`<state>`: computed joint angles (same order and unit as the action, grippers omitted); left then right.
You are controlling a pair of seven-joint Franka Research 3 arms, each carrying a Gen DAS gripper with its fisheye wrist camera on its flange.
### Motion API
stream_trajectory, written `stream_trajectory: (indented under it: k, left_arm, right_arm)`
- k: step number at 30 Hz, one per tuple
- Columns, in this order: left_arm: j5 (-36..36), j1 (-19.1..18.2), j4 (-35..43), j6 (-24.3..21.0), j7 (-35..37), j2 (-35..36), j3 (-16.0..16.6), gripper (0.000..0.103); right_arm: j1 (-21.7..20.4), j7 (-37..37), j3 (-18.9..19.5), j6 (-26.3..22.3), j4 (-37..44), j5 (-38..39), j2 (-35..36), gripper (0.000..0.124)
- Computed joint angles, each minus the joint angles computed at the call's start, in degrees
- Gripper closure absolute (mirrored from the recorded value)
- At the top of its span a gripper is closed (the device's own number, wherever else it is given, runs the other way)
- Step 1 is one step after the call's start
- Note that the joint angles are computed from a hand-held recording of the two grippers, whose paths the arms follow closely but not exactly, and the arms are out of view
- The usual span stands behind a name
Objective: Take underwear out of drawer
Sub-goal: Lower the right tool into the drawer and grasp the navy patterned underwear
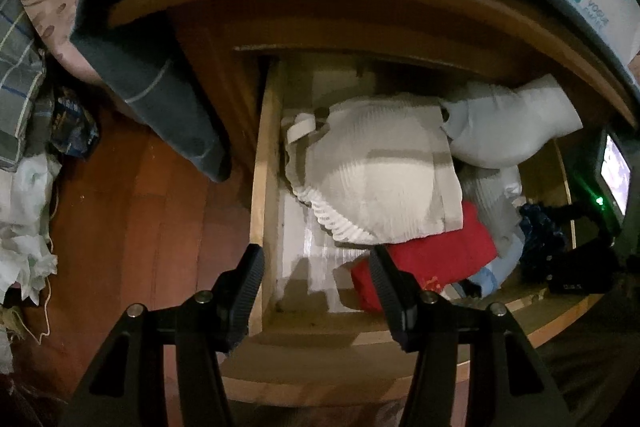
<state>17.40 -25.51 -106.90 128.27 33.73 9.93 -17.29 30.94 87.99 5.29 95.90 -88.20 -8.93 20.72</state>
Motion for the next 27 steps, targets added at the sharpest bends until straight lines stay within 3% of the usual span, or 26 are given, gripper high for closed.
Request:
stream_trajectory:
  k: [6, 12, 17, 21, 27]
  left_arm:
    - [-3.0, 0.7, -0.2, 0.7, 0.8, 0.4, -0.1, 0.047]
    - [-9.3, 2.1, -3.0, 5.7, 2.9, -0.7, -0.4, 0.047]
    - [-10.4, 2.1, -2.6, 5.1, 3.0, -0.2, -0.4, 0.047]
    - [-10.1, 1.9, -2.4, 4.7, 2.4, -0.1, -0.3, 0.047]
    - [-10.3, 1.9, -2.3, 4.4, 2.5, 0.1, -0.4, 0.047]
  right_arm:
    - [0.6, -2.6, -0.2, -3.0, 2.9, -1.4, 3.0, 0.06]
    - [0.8, -6.4, -0.3, -4.9, 4.9, -0.8, 4.9, 0.059]
    - [1.1, -6.9, -0.6, -7.0, 6.5, -0.2, 5.7, 0.059]
    - [1.2, -6.3, -0.7, -11.4, 10.7, 2.0, 8.0, 0.077]
    - [1.2, -4.8, -1.0, -9.8, 7.2, 2.0, 5.4, 0.089]
